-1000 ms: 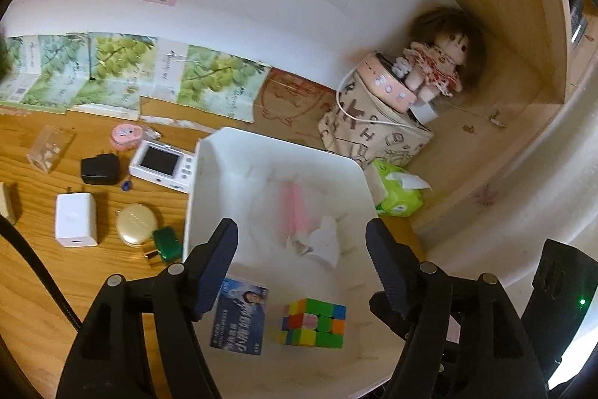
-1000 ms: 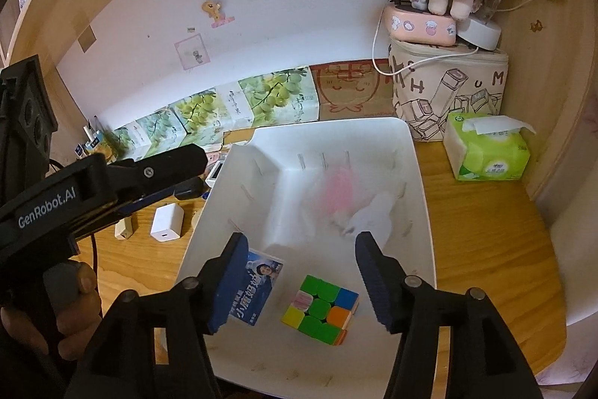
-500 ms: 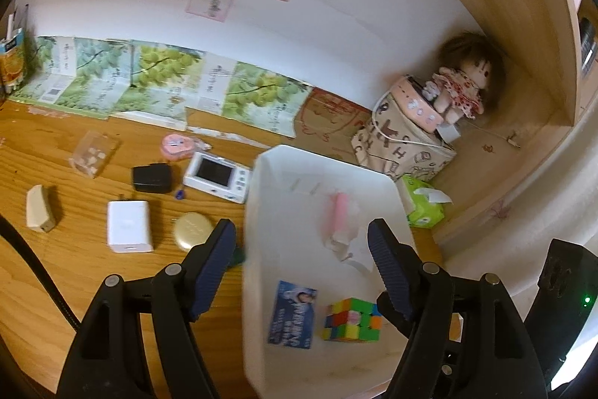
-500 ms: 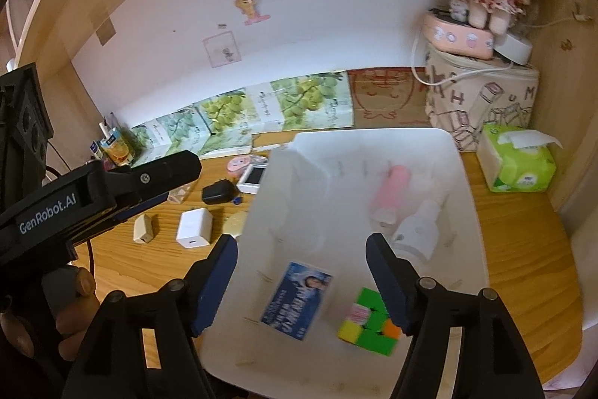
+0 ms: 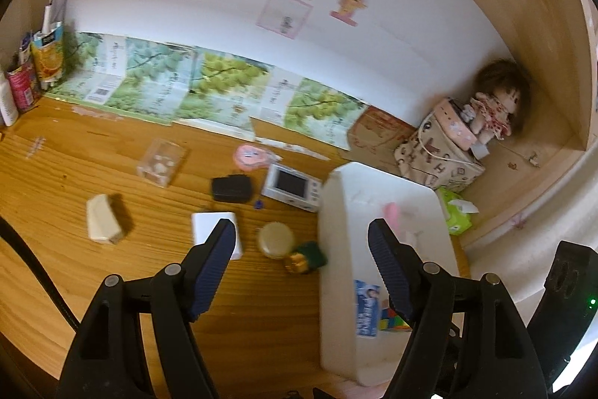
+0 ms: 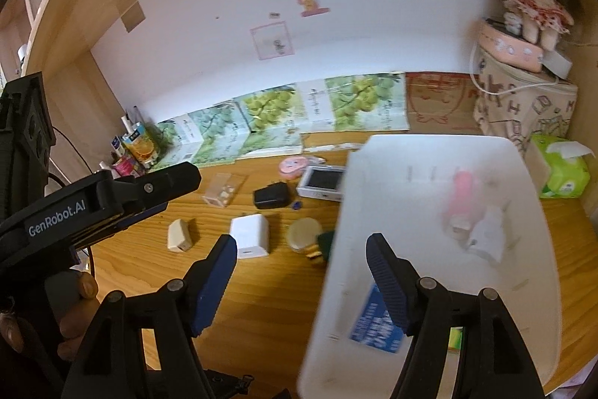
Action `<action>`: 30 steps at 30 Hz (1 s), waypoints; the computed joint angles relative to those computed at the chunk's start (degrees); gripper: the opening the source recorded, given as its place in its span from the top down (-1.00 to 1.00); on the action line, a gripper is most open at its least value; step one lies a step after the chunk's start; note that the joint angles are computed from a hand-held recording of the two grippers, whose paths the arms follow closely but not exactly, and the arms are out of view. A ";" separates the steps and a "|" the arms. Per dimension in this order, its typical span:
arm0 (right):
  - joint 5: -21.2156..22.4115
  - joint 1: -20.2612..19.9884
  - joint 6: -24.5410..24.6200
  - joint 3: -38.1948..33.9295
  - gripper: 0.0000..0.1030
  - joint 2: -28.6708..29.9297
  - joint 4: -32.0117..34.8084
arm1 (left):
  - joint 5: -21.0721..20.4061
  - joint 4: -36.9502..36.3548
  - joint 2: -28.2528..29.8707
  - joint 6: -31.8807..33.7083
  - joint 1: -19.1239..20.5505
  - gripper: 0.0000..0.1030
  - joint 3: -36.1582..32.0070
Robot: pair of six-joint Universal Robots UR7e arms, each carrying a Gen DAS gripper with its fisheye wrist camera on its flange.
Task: Organize rigid objects
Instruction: 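Lift both open tools away from the tray, then move the left tool to the beige wedge box while the right tool reaches the white charger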
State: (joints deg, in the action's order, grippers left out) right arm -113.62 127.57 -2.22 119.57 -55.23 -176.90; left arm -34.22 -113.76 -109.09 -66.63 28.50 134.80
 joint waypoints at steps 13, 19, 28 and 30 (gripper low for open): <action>-0.27 3.95 7.27 -4.68 -0.54 9.44 -3.58 | 0.02 15.34 -10.10 0.09 3.90 -0.49 -2.55; -1.11 4.96 11.02 -6.98 -0.54 12.89 -3.47 | -2.40 17.13 -11.69 2.77 8.44 -0.49 -3.89; -1.88 5.28 14.84 -10.02 -0.54 17.51 -2.21 | -8.88 19.47 -11.00 5.85 18.03 -0.49 -6.22; -2.37 5.35 14.88 -10.95 -0.54 18.37 -1.07 | -10.24 19.93 -10.28 6.20 19.83 -0.49 -6.81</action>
State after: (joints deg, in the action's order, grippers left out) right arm -115.99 132.93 12.66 108.62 -36.86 -177.96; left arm -44.45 -93.84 -119.37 -60.42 48.34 127.99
